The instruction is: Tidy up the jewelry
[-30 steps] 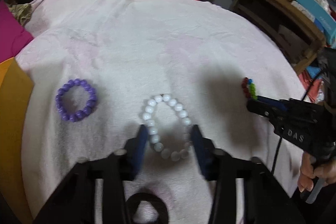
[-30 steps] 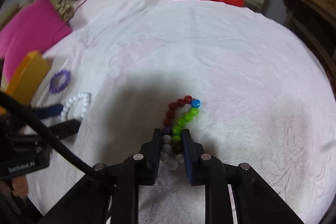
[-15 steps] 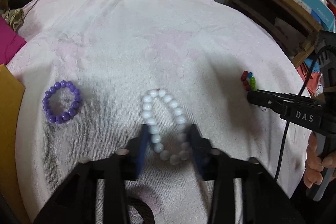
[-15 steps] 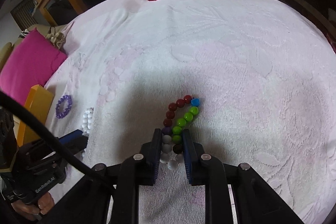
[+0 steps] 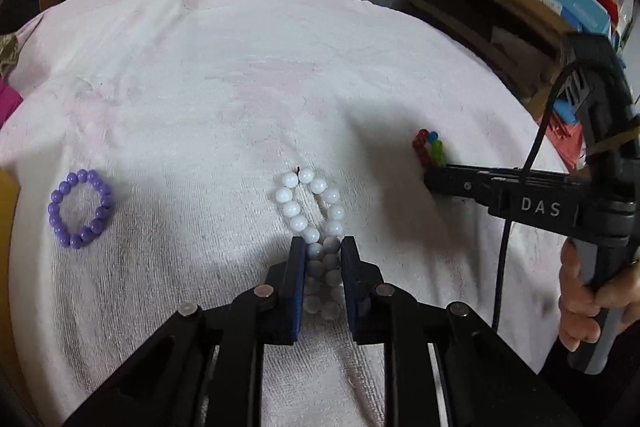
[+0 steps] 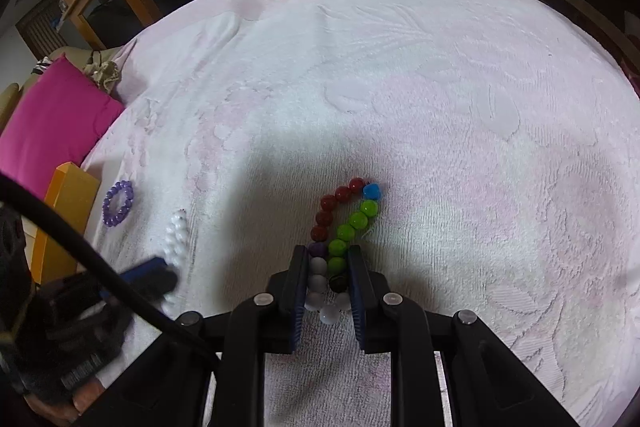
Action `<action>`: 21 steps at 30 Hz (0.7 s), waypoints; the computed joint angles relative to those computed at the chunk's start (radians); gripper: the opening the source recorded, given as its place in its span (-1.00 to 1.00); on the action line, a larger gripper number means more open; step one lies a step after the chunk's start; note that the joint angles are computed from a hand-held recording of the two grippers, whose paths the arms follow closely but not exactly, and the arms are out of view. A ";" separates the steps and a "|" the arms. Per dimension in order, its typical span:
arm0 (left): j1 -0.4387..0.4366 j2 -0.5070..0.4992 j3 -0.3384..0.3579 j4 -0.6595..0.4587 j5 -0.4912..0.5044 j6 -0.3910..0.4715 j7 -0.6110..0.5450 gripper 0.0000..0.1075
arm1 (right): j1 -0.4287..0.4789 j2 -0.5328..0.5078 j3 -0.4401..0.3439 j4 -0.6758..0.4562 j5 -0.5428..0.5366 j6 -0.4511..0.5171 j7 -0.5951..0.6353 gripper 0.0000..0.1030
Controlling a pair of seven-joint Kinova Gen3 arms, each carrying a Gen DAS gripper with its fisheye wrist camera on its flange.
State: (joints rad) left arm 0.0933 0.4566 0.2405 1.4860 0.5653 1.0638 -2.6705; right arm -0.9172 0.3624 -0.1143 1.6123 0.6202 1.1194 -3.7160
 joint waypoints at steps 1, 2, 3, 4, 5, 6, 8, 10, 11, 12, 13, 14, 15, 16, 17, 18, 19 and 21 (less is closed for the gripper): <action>0.005 0.004 -0.005 -0.011 -0.002 0.009 0.024 -0.61 | -0.001 -0.001 0.000 0.002 0.001 -0.001 -0.003 -0.59; 0.008 0.006 -0.008 -0.015 -0.010 0.002 0.046 -0.55 | -0.001 -0.001 0.000 0.002 0.002 -0.001 -0.004 -0.59; 0.021 -0.002 -0.021 -0.008 -0.016 -0.022 0.056 -0.32 | -0.001 0.000 0.000 0.001 0.002 0.000 -0.003 -0.59; 0.019 -0.015 -0.016 0.013 -0.019 -0.053 0.049 -0.24 | 0.000 -0.001 -0.001 0.003 0.002 -0.001 -0.002 -0.59; 0.018 -0.024 -0.013 0.027 -0.022 -0.073 0.038 -0.21 | 0.001 -0.002 -0.001 0.003 0.001 -0.002 -0.001 -0.59; 0.018 -0.030 -0.010 0.038 -0.025 -0.087 0.030 -0.21 | 0.002 -0.002 -0.001 0.004 -0.001 -0.003 -0.001 -0.58; 0.016 -0.040 -0.002 0.061 -0.021 -0.115 0.007 -0.21 | 0.003 0.000 -0.001 -0.001 -0.004 0.001 0.003 -0.58; 0.017 -0.053 0.007 0.090 -0.017 -0.150 -0.014 -0.25 | 0.002 0.004 -0.001 -0.008 -0.005 0.009 0.008 -0.58; 0.030 -0.056 -0.005 0.096 -0.006 -0.156 -0.018 -0.45 | 0.002 0.006 -0.001 -0.010 -0.005 0.011 0.010 -0.58; 0.024 -0.054 -0.003 0.091 0.001 -0.146 -0.012 -0.67 | 0.000 0.006 0.000 -0.010 -0.004 0.012 0.009 -0.58; 0.003 -0.041 0.012 0.074 0.008 -0.120 0.001 -0.71 | -0.002 0.004 0.001 -0.007 -0.002 0.010 0.005 -0.58; -0.004 -0.031 0.009 0.057 0.021 -0.092 0.012 -0.73 | -0.004 0.001 0.002 -0.001 0.002 0.004 -0.005 -0.58; -0.011 -0.025 0.008 0.045 0.030 -0.072 0.020 -0.74 | -0.007 -0.004 0.003 0.007 0.006 -0.002 -0.018 -0.58; -0.015 -0.022 0.007 0.039 0.033 -0.062 0.021 -0.75 | -0.009 -0.009 0.003 0.015 0.012 -0.007 -0.031 -0.59; -0.020 -0.025 0.008 0.041 0.041 -0.060 0.014 -0.75 | -0.011 -0.012 0.002 0.019 0.017 -0.010 -0.041 -0.59; -0.024 -0.028 0.010 0.045 0.050 -0.061 0.007 -0.75 | -0.014 -0.015 0.002 0.022 0.024 -0.009 -0.051 -0.59; -0.027 -0.032 0.013 0.049 0.061 -0.064 -0.003 -0.76 | -0.016 -0.017 0.001 0.023 0.030 -0.007 -0.060 -0.59; -0.034 -0.040 0.011 0.050 0.074 -0.060 -0.018 -0.76 | -0.028 -0.024 0.000 0.031 0.058 -0.003 -0.088 -0.59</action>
